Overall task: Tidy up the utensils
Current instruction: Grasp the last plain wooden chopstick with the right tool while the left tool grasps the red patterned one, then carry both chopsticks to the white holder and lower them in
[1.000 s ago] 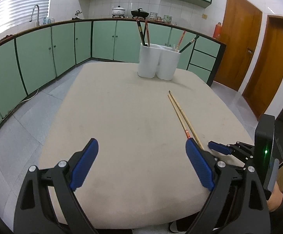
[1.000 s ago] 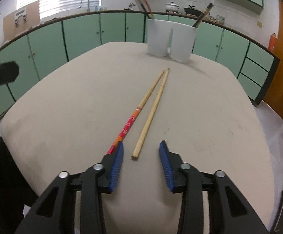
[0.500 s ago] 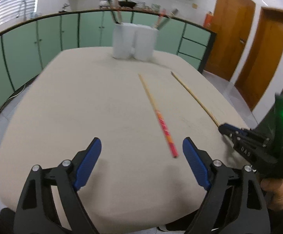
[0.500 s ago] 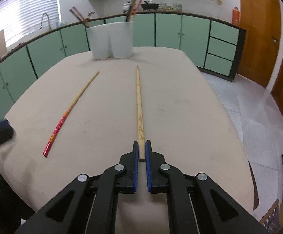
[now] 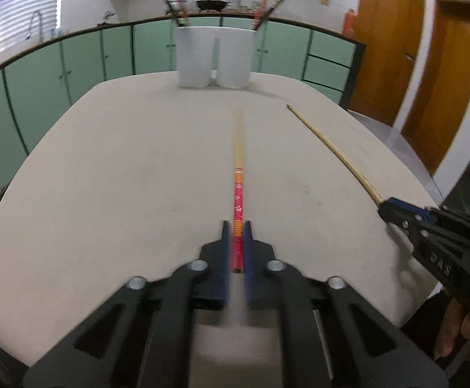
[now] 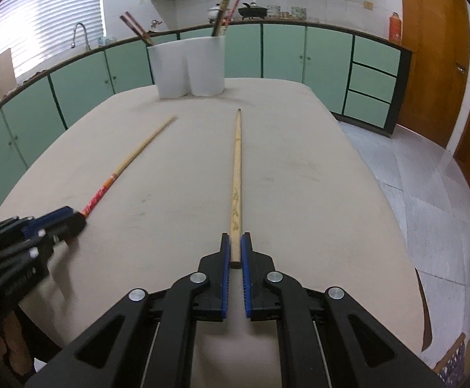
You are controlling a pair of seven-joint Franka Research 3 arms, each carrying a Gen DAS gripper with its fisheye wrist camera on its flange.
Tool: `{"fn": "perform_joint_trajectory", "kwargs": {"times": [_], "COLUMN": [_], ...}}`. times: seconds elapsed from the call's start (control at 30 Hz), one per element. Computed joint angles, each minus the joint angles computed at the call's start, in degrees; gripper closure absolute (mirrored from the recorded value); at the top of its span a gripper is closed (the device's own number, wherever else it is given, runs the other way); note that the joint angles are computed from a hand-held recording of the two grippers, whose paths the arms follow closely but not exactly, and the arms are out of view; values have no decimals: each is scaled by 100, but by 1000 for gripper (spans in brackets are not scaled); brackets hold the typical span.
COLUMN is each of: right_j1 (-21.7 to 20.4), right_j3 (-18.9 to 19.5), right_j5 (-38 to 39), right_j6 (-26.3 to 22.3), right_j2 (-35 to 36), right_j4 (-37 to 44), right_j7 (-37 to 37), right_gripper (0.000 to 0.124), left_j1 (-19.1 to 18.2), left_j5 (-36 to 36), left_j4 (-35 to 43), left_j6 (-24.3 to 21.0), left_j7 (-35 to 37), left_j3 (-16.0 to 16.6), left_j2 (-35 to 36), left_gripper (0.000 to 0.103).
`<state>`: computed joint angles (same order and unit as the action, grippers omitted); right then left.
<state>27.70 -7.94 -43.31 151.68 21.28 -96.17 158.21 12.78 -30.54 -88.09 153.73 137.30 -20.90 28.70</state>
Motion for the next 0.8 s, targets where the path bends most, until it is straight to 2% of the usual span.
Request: {"fn": "perform_joint_trajectory", "kwargs": {"times": [0.2,0.33,0.4,0.47,0.53,0.6,0.67,0.73,0.8], "right_j1": [78,226,261,296,310,279,273,258,268], "right_j3": [92,46,29,9,14,35,33,63,74], "right_j5": [53,102,168,170,140,186,222,322,399], "right_j6": [186,238,289,295,251,258,263,236,135], "right_j2": [130,164,70,12,22,66,88,64,6], "right_j4": [158,192,58,-31,-9,51,74,65,69], "right_j7": [-329,-452,-347,-240,-237,-270,-290,-342,-363], "right_gripper": [117,115,110,109,109,109,110,117,117], "left_j1": [5,233,345,431,434,369,332,357,305], "left_j5": [53,11,-90,-231,-321,-309,-269,-342,-338], "left_j4": [-395,-669,-712,-699,-629,-470,-297,-284,-269], "left_j6": [658,684,616,525,461,326,112,-44,-211], "left_j7": [-473,-472,-262,6,147,76,18,73,34], "left_j3": [138,15,-83,-162,-150,-53,14,8,78], "left_j2": [-204,-378,-417,-410,-365,-283,-204,-238,-300], "left_gripper": [98,94,77,71,74,89,98,98,98]}}
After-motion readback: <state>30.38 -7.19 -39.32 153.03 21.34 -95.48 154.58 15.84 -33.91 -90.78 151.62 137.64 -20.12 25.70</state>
